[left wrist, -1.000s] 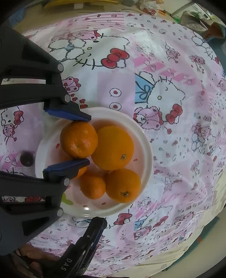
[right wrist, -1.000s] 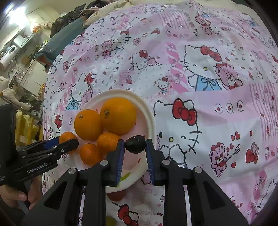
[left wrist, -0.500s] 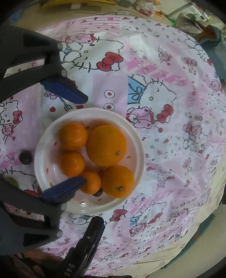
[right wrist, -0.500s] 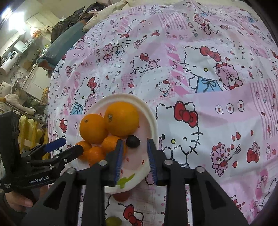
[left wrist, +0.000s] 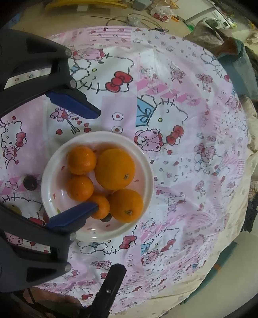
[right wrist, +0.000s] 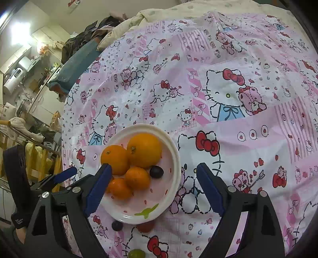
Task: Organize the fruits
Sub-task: 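Lower the dark grape onto the plate and open the right tool, then move the left tool to the other dark grape and grasp it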
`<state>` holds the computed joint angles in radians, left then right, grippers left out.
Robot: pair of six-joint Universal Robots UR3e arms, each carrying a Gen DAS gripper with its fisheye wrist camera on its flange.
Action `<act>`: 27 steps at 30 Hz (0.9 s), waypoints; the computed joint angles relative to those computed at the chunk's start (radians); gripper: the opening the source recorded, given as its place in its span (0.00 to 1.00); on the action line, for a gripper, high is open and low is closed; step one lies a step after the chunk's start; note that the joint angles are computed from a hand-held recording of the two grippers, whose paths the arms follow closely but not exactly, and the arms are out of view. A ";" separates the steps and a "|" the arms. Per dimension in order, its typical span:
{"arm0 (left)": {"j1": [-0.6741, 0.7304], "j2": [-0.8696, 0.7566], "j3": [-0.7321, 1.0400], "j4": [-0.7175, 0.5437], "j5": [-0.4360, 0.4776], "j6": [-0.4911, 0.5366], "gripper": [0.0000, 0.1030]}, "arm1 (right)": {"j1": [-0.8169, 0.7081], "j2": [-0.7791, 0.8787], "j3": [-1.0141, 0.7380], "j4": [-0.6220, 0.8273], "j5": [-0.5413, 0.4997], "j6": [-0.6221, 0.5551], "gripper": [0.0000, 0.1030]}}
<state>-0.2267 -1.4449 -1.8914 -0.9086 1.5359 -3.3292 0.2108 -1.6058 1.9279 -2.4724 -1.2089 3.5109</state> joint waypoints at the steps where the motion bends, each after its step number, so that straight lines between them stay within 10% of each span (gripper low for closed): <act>1: 0.002 0.008 -0.004 0.001 -0.003 -0.001 0.81 | 0.000 -0.011 0.006 0.000 -0.002 0.005 0.87; 27: 0.060 0.352 -0.144 -0.117 -0.022 0.006 0.92 | 0.103 -0.364 0.127 0.161 -0.117 0.102 0.90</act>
